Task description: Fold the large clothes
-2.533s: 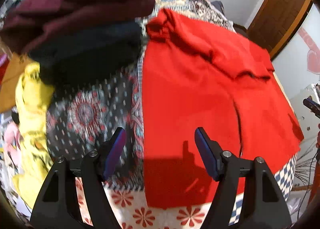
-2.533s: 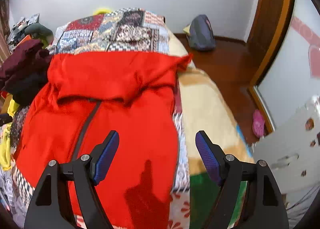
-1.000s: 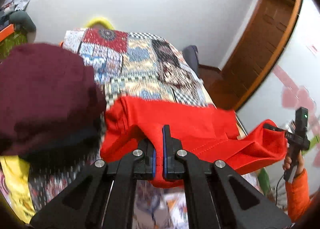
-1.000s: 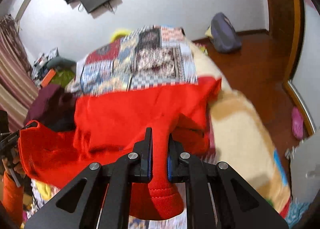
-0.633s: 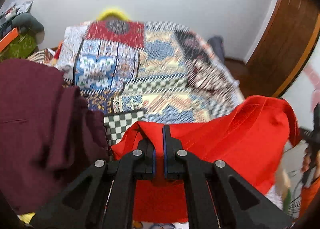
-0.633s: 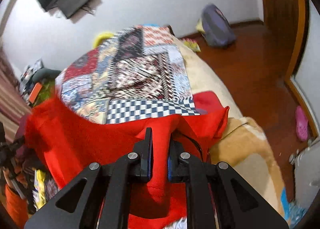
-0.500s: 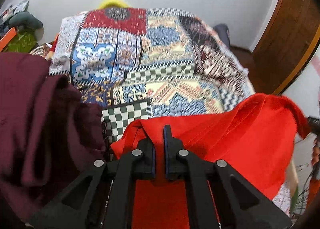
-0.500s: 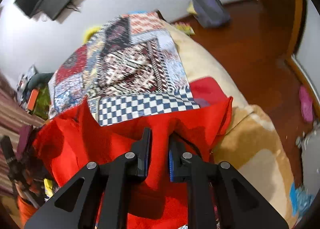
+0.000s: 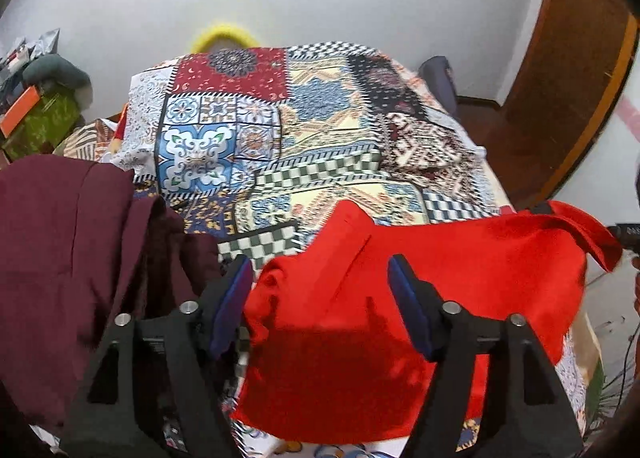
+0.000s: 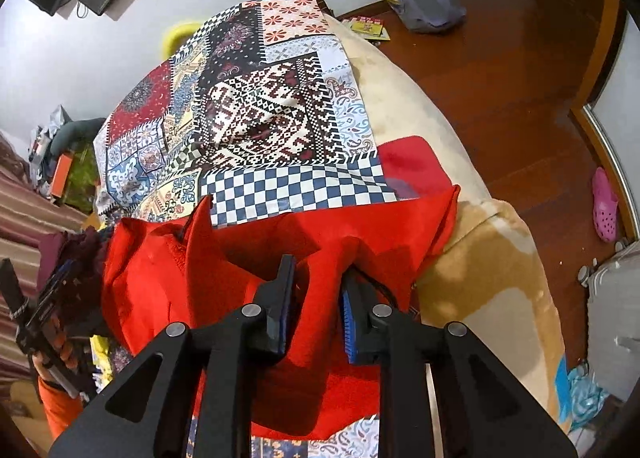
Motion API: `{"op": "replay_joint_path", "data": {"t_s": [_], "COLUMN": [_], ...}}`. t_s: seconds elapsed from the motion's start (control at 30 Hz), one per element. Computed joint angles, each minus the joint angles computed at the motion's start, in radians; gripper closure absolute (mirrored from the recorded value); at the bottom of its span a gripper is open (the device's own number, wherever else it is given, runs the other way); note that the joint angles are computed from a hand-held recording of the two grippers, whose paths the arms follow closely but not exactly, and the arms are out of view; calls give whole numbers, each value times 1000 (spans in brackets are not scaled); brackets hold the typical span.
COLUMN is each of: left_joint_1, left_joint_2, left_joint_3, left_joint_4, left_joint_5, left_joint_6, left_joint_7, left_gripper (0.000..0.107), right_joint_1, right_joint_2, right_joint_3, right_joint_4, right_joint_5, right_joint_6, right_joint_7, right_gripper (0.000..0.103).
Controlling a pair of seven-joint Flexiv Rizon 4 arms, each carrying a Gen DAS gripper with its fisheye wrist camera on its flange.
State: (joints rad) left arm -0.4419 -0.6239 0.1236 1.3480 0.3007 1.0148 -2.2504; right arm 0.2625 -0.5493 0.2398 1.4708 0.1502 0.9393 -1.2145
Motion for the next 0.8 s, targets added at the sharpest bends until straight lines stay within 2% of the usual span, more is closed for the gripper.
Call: {"op": "replay_joint_path", "data": {"t_s": [0.13, 0.2, 0.33, 0.4, 0.47, 0.53, 0.67, 0.8], "left_joint_1": [-9, -20, -62, -55, -48, -41, -46, -53], "left_joint_2": [-39, -86, -173, -186, -187, -187, -181, -160], "left_joint_3": [-31, -39, 1, 0, -2, -6, 2, 17], "left_joint_4": [-12, -46, -129, -123, -115, -113, -111, -98], "left_joint_5": [-13, -29, -3, -6, -11, -18, -12, 11], "left_joint_6": [-22, -83, -201, -183, -165, -160, -161, -156], "left_joint_7": [45, 73, 55, 28, 13, 14, 7, -1], "left_gripper": [32, 32, 32, 31, 31, 31, 31, 31], "right_joint_1": [24, 18, -6, -4, 33, 21, 36, 57], "right_joint_2": [6, 9, 20, 32, 66, 87, 119, 101], "right_joint_3": [-19, -14, 3, -10, -73, -77, -103, -77], "right_joint_4": [11, 7, -5, 1, 51, 79, 142, 170], "right_joint_5": [-39, -37, -9, -18, -105, -113, -192, -244], "right_joint_6": [-6, -13, -39, -48, -5, 47, 112, 141], "right_joint_7": [24, 23, -4, -4, 55, 75, 128, 103], "right_gripper": [84, 84, 85, 84, 74, 55, 54, 54]}}
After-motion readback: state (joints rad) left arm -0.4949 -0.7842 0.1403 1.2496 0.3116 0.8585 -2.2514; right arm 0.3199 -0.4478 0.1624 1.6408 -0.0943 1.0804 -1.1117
